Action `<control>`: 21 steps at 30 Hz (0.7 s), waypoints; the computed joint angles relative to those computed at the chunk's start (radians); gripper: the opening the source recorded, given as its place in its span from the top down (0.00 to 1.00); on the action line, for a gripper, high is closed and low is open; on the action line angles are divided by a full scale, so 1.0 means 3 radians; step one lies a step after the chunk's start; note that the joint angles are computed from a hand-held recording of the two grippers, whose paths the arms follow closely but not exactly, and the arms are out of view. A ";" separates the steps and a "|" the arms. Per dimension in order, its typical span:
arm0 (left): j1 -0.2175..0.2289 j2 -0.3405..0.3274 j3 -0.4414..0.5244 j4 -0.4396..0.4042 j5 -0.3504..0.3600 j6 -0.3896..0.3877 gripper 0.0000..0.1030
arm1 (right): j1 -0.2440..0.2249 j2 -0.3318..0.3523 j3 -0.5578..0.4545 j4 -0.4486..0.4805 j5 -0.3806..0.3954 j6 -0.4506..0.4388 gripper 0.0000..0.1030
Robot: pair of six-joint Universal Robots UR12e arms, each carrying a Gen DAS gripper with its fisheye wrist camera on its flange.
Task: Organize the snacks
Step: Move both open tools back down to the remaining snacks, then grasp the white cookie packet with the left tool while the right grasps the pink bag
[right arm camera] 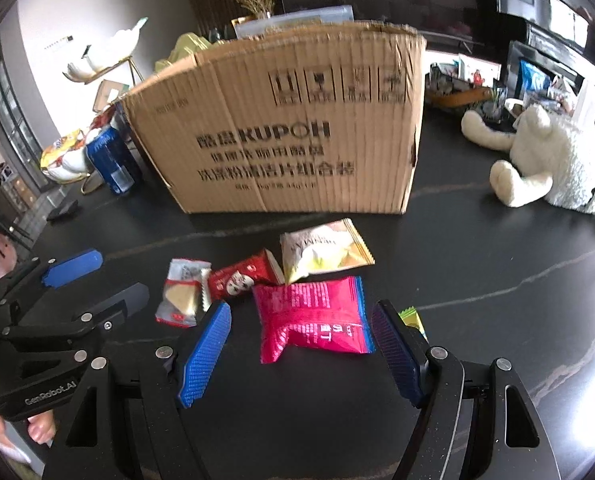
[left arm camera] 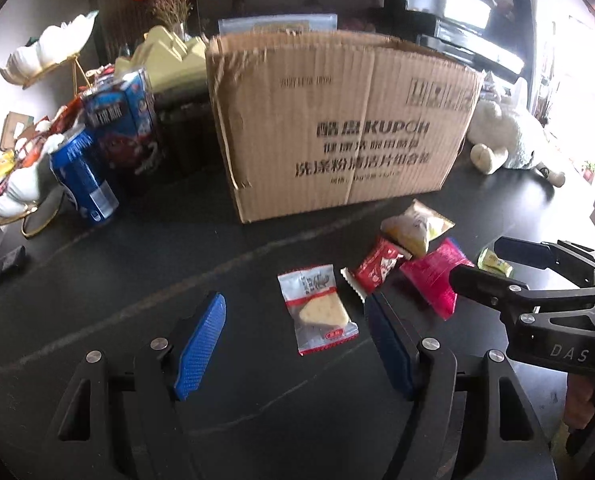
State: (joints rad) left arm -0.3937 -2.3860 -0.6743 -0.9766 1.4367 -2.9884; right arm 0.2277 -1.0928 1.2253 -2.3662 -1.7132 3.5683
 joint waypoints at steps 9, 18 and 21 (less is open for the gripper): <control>-0.0008 -0.0086 0.0095 -0.0163 0.0022 -0.0032 0.34 | -0.0021 0.0038 0.0009 0.0057 0.0072 -0.0017 0.28; -0.0022 -0.0233 0.0297 -0.0325 0.0000 -0.0088 0.39 | -0.0043 0.0071 0.0005 0.0032 0.0112 -0.0017 0.28; -0.0023 -0.0282 0.0374 -0.0387 -0.0008 -0.0122 0.39 | -0.0045 0.0089 -0.0014 0.0049 0.0114 -0.0017 0.28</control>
State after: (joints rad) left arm -0.4007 -2.4704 -0.5622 -1.0927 1.4344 -3.0250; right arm 0.2140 -1.0660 1.2211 -2.3515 -1.6790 3.5633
